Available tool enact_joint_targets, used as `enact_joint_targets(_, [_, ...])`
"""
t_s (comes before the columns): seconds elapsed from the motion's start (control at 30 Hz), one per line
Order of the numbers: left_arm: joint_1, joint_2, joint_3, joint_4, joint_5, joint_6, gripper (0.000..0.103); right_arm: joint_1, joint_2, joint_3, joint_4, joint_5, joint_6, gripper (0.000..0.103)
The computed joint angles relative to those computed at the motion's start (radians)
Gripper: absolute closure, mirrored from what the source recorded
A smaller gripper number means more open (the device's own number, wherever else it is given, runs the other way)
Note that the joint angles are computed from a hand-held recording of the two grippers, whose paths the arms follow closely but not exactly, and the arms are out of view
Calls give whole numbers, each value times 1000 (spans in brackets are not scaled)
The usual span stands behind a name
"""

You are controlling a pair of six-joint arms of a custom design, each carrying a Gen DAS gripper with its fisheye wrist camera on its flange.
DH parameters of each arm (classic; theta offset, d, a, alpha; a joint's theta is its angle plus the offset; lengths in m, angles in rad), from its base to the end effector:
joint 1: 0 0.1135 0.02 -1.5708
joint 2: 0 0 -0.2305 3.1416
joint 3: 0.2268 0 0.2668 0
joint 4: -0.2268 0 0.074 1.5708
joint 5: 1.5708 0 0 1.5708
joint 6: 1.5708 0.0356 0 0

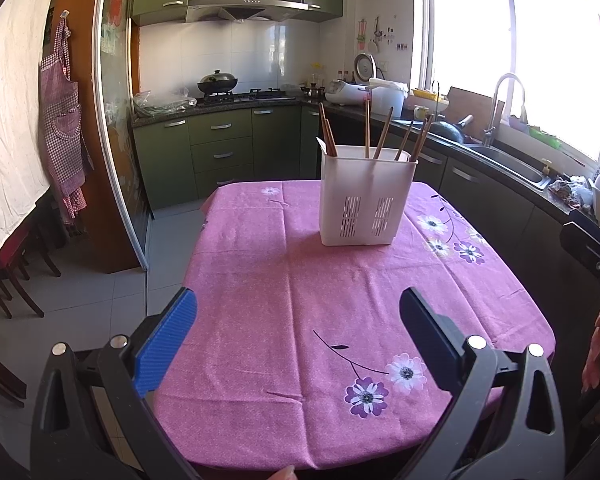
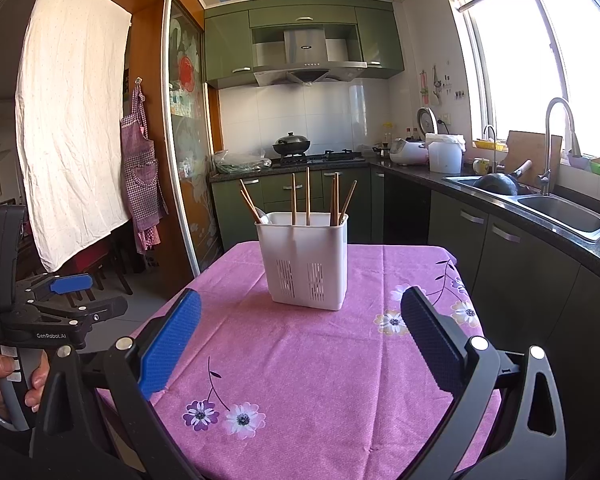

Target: Organize utensils

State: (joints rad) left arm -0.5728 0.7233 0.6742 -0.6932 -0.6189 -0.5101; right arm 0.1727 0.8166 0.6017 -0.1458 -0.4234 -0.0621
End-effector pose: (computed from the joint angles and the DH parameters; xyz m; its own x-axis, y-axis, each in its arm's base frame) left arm 0.1673 -0.0833 0.2436 -0.5359 -0.1276 -0.8346 -0.2056 0.9785 -0.0176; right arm 0.2226 0.0537 0.2471 -0.3138 -0.1122 -0.9428 -0.5559 0.8267 0.0867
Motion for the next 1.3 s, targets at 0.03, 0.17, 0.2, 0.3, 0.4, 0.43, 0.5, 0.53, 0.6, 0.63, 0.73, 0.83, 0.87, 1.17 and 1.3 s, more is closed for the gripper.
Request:
enact_joint_targets(0.03, [-1, 0, 0, -1, -1, -1, 6, 0, 1, 1, -1, -1, 0, 5])
enact_joint_targets(0.17, [-1, 1, 1, -2, -3, -1, 6, 1, -1, -2, -1, -1, -1, 5])
enact_joint_targets(0.2, [0, 1, 1, -1, -4, -2, 6, 1, -1, -2, -1, -1, -1, 5])
enact_joint_targets(0.3, [1, 2, 1, -2, -7, -2, 6, 2, -1, -1, -2, 0, 0, 5])
enact_joint_targets(0.4, [5, 6, 2, -1, -4, 1, 6, -1, 2, -4, 1, -6, 0, 5])
enact_joint_targets(0.43, [4, 7, 2, -1, -6, 1, 6, -2, 3, -5, 2, -7, 0, 5])
enact_joint_targets(0.5, [2, 11, 3, -1, -8, 5, 6, -4, 4, -6, 3, -9, -2, 5])
enact_joint_targets(0.53, [2, 13, 4, -1, -9, 6, 6, -4, 3, -8, 3, -9, -2, 5])
enact_joint_targets(0.6, [-1, 16, 5, -2, -10, 7, 6, -4, 6, -8, 5, -9, -3, 5])
enact_joint_targets(0.63, [-4, 21, 8, -3, -12, 6, 6, -4, 5, -10, 5, -9, -3, 5])
enact_joint_targets(0.73, [-9, 28, 10, -5, -14, 7, 6, -4, 6, -8, 4, -9, -2, 5])
enact_joint_targets(0.83, [-11, 38, 12, -5, -21, 6, 6, -7, 10, -9, 5, -13, -4, 5])
enact_joint_targets(0.87, [-12, 45, 14, -3, -22, 5, 6, -7, 13, -8, 6, -13, -4, 5])
enact_joint_targets(1.17, [33, 53, 6, 40, 34, 51, 6, -17, 57, 6, 17, -23, -7, 5])
enact_joint_targets(1.3, [55, 90, 13, 44, 39, 62, 6, -14, 91, 15, 24, -16, -7, 5])
